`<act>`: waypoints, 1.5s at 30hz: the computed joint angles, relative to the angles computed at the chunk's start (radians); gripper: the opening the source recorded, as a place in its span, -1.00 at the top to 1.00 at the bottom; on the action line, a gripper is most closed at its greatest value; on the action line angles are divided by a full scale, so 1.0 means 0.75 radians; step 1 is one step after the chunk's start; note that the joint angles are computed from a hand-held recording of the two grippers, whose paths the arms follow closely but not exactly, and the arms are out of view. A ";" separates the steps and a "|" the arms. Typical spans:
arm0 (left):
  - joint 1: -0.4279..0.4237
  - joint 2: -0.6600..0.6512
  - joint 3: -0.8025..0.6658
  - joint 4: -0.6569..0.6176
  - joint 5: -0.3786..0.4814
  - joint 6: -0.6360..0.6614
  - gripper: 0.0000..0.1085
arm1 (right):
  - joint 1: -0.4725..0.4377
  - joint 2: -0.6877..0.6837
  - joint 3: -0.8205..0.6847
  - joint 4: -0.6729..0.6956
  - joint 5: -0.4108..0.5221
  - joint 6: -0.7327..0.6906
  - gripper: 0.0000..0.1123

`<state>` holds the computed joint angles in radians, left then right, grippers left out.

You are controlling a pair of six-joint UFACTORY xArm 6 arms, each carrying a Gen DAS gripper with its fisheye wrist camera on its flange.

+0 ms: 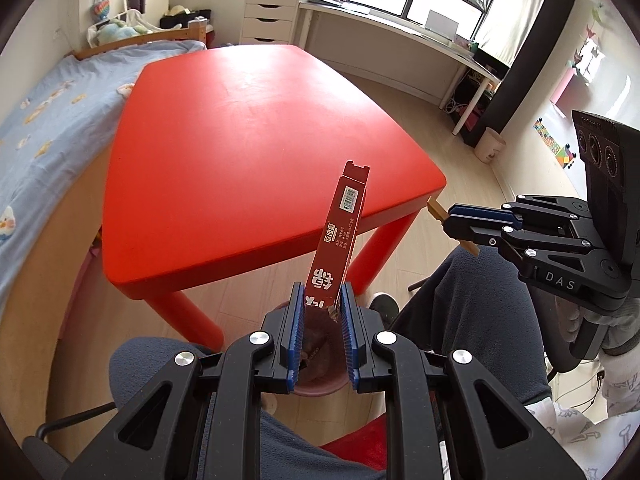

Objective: Collect trash
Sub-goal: 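Carry the red box and wooden stick in both tools over the pink bin, then open both tools to drop the red box and stick into the bin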

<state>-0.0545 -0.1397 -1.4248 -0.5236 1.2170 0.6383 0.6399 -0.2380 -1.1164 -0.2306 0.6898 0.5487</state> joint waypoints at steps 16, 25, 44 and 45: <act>-0.004 -0.040 0.051 0.009 0.060 0.013 0.68 | 0.026 -0.007 0.045 0.087 -0.013 -0.018 0.81; -0.004 -0.032 0.045 0.007 0.072 0.014 0.68 | 0.022 -0.004 0.052 0.123 -0.028 -0.036 0.80; 0.015 -0.016 0.055 -0.010 -0.016 -0.044 -0.76 | -0.004 -0.016 0.069 0.103 -0.031 0.055 -0.78; 0.015 -0.016 0.053 -0.009 -0.015 -0.045 -0.76 | -0.003 -0.016 0.070 0.099 -0.030 0.060 -0.78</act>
<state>-0.0433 -0.1516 -1.3847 -0.5304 1.2054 0.6043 0.6373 -0.2503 -1.0640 -0.1565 0.6673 0.5937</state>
